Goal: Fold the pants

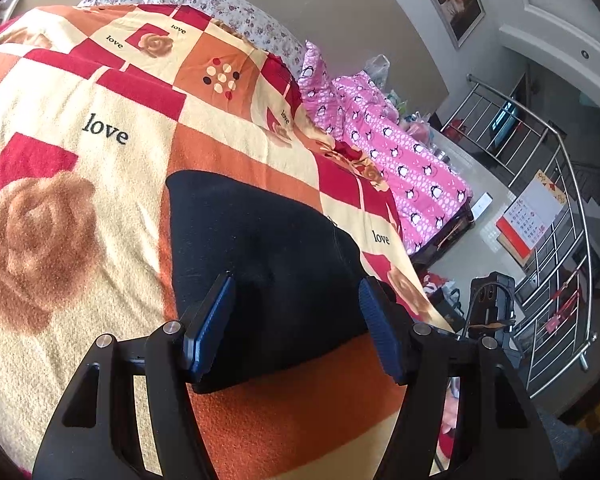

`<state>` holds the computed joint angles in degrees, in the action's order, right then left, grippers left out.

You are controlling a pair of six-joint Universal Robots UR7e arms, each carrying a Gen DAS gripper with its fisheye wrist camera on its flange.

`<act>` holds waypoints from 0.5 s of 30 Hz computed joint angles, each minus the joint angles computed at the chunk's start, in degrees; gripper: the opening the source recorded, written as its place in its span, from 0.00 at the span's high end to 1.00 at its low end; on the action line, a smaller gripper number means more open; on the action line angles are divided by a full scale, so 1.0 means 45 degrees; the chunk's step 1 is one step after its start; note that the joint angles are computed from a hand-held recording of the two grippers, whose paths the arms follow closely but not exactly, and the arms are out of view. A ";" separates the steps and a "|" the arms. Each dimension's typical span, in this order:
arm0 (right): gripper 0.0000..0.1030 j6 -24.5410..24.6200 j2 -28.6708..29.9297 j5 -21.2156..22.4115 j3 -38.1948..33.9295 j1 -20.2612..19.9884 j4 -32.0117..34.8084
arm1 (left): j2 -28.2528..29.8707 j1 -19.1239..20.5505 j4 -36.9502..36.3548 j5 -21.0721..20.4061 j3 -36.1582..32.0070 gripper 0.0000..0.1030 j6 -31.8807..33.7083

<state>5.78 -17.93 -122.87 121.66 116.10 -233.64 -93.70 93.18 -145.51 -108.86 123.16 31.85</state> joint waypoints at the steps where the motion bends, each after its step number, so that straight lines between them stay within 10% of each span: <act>1: 0.25 -0.0030 -0.0005 -0.0136 -0.0048 0.0055 0.0142 | -0.0013 -0.0014 -0.0060 0.0029 0.0029 0.38 -0.0001; 15: 0.25 0.0091 0.0049 0.0361 0.0092 -0.0067 -0.0377 | -0.0118 -0.0244 -0.0417 0.0421 0.0247 0.38 0.0105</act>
<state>6.19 -17.71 -121.25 122.07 115.80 -235.34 -94.23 92.08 -147.39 -106.97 124.27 32.32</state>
